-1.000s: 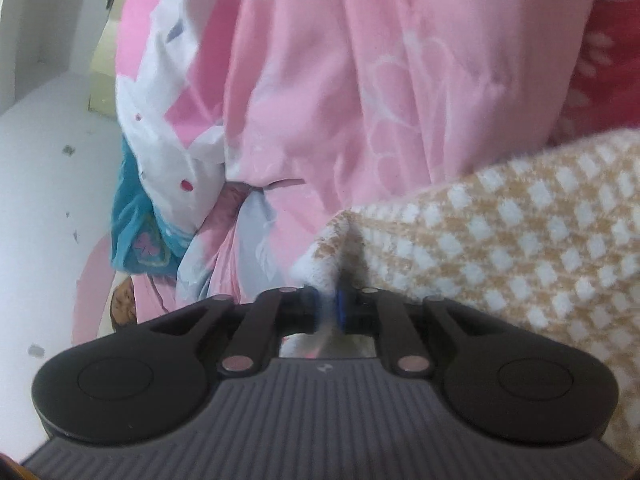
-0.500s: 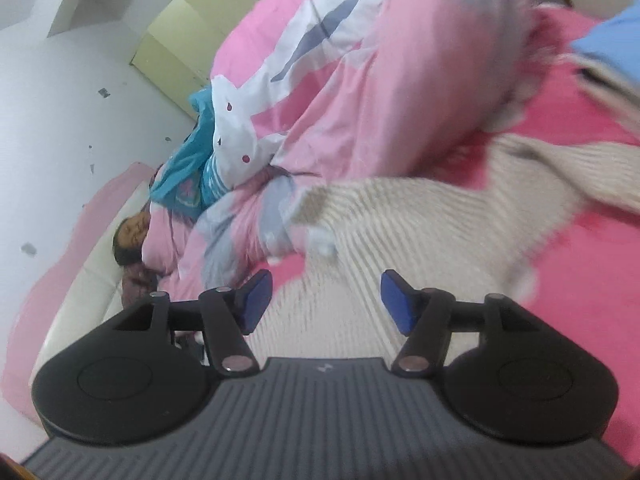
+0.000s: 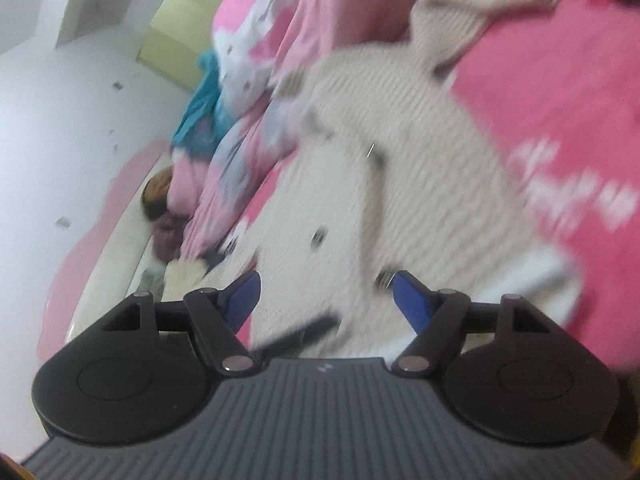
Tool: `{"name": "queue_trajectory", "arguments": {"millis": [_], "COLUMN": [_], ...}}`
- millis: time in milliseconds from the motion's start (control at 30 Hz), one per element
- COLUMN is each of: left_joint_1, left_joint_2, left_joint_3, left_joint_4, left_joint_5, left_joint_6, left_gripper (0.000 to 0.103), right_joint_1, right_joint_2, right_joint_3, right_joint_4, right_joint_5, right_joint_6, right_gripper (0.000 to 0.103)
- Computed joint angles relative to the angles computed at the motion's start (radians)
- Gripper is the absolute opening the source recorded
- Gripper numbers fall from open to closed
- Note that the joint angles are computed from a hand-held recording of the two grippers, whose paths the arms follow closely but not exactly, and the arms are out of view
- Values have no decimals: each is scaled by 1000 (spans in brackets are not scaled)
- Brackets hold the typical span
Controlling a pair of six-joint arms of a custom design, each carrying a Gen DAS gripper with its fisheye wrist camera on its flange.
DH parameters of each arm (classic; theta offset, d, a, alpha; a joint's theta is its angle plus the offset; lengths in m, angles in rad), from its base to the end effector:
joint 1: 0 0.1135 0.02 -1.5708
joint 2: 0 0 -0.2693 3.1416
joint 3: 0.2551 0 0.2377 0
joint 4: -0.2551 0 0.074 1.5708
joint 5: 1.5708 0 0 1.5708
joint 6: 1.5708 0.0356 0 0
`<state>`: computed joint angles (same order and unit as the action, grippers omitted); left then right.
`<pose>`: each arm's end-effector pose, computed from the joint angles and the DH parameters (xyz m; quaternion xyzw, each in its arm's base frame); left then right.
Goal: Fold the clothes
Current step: 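Lift the white-lined cardigan edge with the right gripper while the left gripper holds the buttoned edge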
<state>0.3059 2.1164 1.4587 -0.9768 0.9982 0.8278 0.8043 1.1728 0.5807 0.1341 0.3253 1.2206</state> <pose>0.3642 0.0836 0.1575 0.2117 0.8518 -0.4186 0.2333 0.1723 0.1625 0.2355 0.2568 0.8022 0.3692 0.3927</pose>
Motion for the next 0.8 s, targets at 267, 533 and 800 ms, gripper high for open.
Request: {"name": "queue_trajectory", "arguments": {"millis": [267, 533, 800], "left_joint_1": [2, -24, -12], "left_joint_2": [56, 76, 109], "left_joint_3": [94, 164, 258], "left_joint_4": [-134, -206, -463], "left_joint_5": [-20, 13, 138], "left_joint_6": [-55, -138, 28], "left_gripper": [43, 7, 6], "right_joint_1": [51, 25, 60], "right_joint_2": [350, 559, 795], "right_joint_3": [-296, -222, -252], "right_joint_4": [773, 922, 1359], "right_joint_5": [18, -52, 41], "right_joint_6": [368, 475, 605], "right_gripper": [60, 55, 52]}}
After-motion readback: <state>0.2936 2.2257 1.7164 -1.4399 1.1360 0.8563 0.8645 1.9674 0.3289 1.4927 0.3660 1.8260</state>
